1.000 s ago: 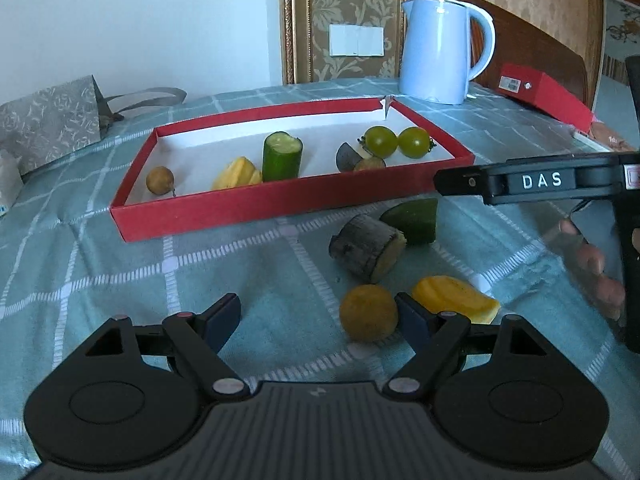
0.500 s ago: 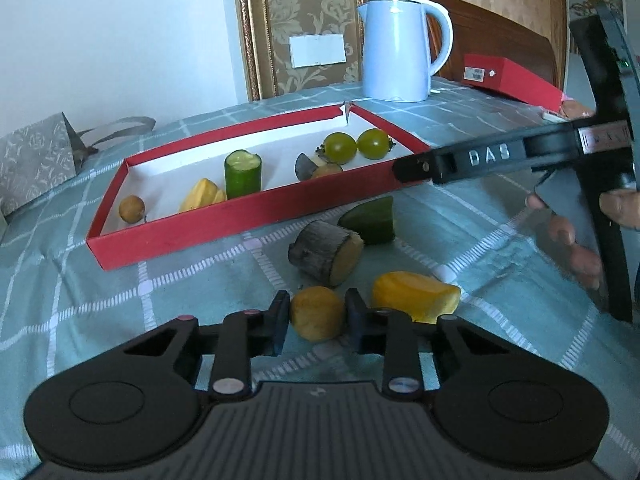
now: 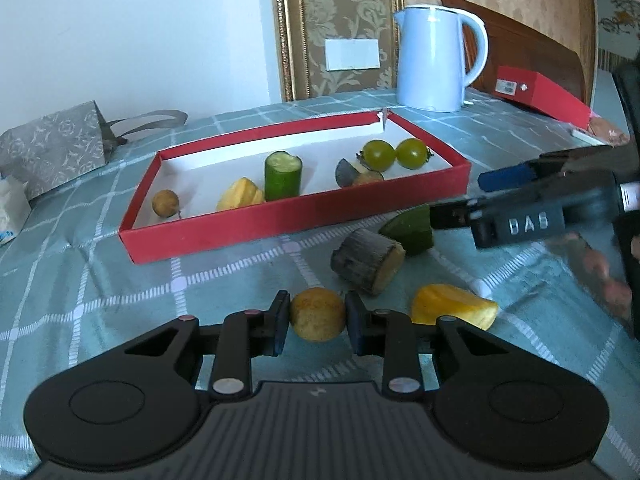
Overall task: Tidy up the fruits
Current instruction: 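Grasp the green pepper chunk with right gripper while left holds the round fruit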
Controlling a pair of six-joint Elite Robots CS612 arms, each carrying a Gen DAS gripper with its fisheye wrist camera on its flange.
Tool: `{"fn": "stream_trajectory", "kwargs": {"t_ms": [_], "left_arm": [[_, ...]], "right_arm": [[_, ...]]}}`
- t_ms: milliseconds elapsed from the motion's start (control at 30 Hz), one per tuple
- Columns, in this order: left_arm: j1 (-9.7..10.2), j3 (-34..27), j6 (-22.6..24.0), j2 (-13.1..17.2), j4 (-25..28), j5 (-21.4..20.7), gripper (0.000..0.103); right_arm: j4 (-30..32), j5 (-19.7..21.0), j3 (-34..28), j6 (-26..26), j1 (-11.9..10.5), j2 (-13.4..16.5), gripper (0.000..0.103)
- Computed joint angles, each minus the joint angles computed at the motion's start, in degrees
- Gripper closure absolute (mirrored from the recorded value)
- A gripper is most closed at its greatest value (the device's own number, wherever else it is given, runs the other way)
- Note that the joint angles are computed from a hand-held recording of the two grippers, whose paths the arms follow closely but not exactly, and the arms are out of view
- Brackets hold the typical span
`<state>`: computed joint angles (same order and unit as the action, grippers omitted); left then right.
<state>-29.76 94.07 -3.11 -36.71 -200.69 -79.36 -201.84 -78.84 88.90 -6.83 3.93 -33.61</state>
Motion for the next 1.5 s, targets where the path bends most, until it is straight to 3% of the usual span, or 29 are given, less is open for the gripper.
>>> {"fn": "stream_trajectory", "kwargs": {"t_ms": [167, 333, 700, 1100, 1233, 1267, 1300, 1500], "left_arm": [[0.21, -0.02, -1.18, -0.1, 0.12, -0.2, 0.074], [0.41, -0.08, -2.28, -0.16, 0.57, -0.39, 0.074], [0.6, -0.2, -3.14, -0.22, 1.12, -0.71, 0.074], [0.87, -0.37, -5.19, -0.36, 2.62, -0.24, 0.074], [0.86, -0.35, -5.19, -0.39, 2.65, -0.24, 0.074], [0.87, -0.36, -5.25, -0.39, 2.65, -0.29, 0.074], [0.87, -0.36, -5.29, -0.39, 2.64, -0.31, 0.074], [0.86, -0.34, -5.24, -0.39, 2.64, -0.26, 0.074]], "right_arm": [[-1.76, -0.06, 0.04, -3.38, 0.42, 0.26, 0.029], [-3.44, 3.21, 1.17, -3.18, -0.35, -0.34, 0.029], [1.17, 8.16, 0.87, -14.31, 0.39, -0.63, 0.029], [8.42, 15.42, -3.25, -10.22, -0.76, 0.73, 0.028], [10.63, 14.07, -3.67, -12.07, -0.34, 0.68, 0.026], [10.4, 13.06, -3.62, -12.24, -0.15, 0.67, 0.018], [10.48, 11.71, -3.71, -11.77, 0.06, 0.67, 0.016], [10.48, 11.47, -3.9, -11.51, 0.12, 0.75, 0.015]]}}
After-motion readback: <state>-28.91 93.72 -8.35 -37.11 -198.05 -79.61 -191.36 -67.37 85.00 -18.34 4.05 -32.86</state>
